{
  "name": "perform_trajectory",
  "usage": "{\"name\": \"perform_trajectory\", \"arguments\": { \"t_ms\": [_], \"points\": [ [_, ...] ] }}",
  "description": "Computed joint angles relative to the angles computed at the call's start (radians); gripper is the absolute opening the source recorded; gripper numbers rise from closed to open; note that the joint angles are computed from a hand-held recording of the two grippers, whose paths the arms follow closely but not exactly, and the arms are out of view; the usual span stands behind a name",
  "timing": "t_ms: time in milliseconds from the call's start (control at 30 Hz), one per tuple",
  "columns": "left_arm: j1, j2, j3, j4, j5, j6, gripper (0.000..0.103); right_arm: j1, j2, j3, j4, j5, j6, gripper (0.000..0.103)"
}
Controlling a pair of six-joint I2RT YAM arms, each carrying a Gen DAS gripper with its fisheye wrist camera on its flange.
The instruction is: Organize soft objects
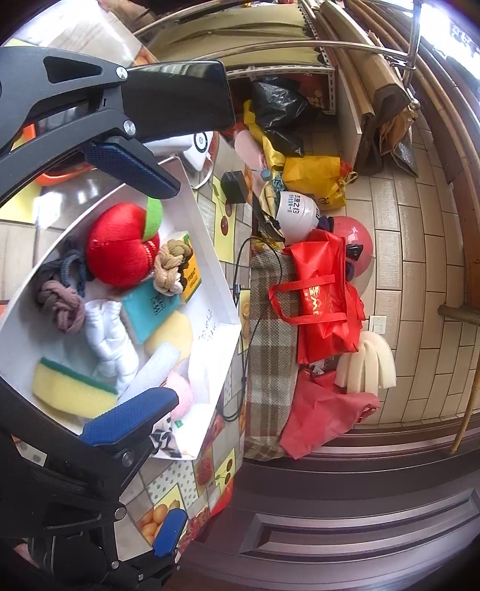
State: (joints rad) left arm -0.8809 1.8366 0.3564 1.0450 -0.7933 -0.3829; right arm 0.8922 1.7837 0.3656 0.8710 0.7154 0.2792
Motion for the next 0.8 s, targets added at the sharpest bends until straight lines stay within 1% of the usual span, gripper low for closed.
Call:
{"name": "perform_trajectory", "arguments": {
  "t_ms": [267,433,500,567,733,800],
  "points": [
    [-0.094,-0.027,-0.029,-0.03,-0.077,-0.056,0.103,0.026,-0.068,-0.097,0.01,0.023,0.057,0.103],
    [-0.165,-0.053,-0.035,-0.101,-0.125,-0.111,0.103,0.069,-0.109,-0.136,-0.025,0.057,0.09,0.103],
    [-0.197,-0.07,-0.033,-0.16,-0.136,-0.159,0.103,0.089,-0.133,-0.159,-0.04,0.066,0.107,0.103],
    [-0.223,-0.085,-0.037,-0.196,-0.138,-0.198,0.103,0.106,-0.161,-0.185,-0.058,0.07,0.125,0.103],
    [-0.324,-0.096,-0.052,-0.216,-0.219,-0.234,0.103,0.151,-0.246,-0.257,-0.099,0.101,0.187,0.103],
    [-0.357,-0.108,-0.052,-0.25,-0.24,-0.247,0.103,0.147,-0.288,-0.306,-0.072,0.09,0.218,0.103]
  ]
}}
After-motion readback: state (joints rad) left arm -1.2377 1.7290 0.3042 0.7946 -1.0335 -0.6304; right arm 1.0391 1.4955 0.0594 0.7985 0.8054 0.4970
